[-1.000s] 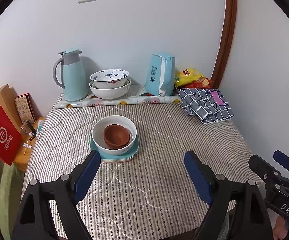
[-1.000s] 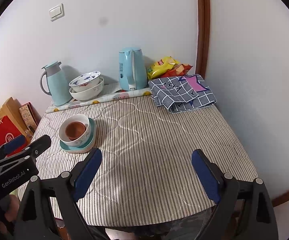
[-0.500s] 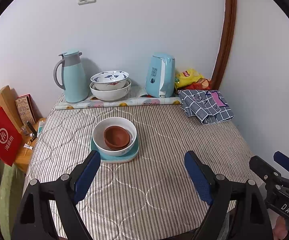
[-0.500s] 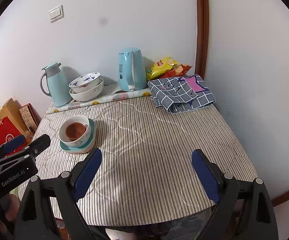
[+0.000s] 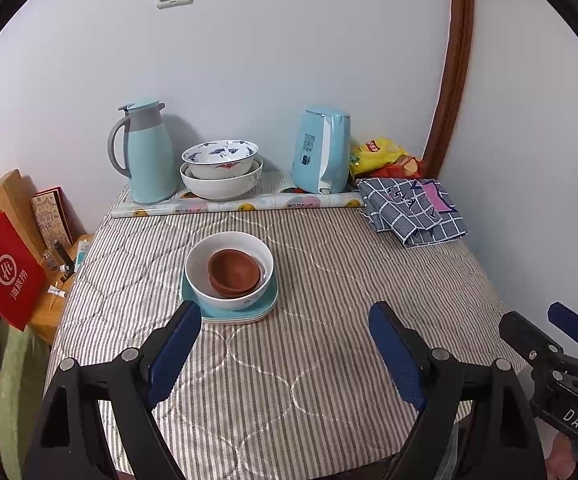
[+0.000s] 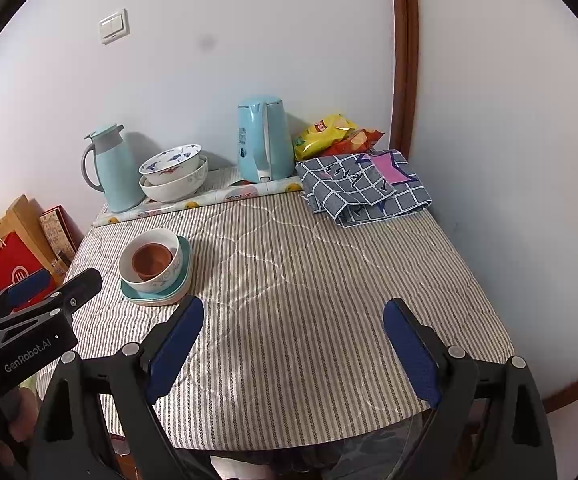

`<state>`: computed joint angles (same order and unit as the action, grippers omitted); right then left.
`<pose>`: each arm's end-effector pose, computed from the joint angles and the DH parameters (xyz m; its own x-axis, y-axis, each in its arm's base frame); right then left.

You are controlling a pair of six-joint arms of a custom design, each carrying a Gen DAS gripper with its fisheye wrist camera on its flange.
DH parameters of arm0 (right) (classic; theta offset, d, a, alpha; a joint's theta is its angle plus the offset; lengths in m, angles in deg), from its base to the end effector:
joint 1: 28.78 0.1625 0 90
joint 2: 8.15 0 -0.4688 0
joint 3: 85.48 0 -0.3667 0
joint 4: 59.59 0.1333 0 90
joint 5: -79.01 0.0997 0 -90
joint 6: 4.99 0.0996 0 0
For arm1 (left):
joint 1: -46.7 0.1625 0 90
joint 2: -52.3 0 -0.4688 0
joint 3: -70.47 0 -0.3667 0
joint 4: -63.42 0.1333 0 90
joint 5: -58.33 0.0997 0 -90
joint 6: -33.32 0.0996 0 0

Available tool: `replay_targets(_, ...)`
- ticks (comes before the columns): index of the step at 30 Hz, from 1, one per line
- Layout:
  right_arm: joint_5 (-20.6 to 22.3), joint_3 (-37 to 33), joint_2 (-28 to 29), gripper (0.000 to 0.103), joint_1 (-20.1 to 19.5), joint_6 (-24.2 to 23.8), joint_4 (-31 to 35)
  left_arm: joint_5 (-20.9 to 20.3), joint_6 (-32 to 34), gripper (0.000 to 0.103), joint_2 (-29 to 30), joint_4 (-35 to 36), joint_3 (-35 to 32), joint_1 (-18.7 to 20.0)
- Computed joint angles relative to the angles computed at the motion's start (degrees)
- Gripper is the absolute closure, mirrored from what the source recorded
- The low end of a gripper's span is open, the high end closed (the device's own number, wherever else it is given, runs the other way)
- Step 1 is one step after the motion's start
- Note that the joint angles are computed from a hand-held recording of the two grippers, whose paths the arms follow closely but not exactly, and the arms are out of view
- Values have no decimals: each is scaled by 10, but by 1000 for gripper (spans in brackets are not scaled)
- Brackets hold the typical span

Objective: Organize plates and bowls

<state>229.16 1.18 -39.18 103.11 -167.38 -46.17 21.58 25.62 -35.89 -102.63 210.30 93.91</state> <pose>0.3910 -0.3657 0.0195 -0.7392 0.1136 0.6639 -0.4196 0.6933 -0.5859 -0.0867 -0.4073 0.3305 -0.7409 0.0724 -0.6677 0.5240 0.6841 -0.5073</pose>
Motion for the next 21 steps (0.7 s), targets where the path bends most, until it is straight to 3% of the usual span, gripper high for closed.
replay_targets(21,0,2,-3,12,-1,-1,1,-1,4,18,6,-6,-4,7)
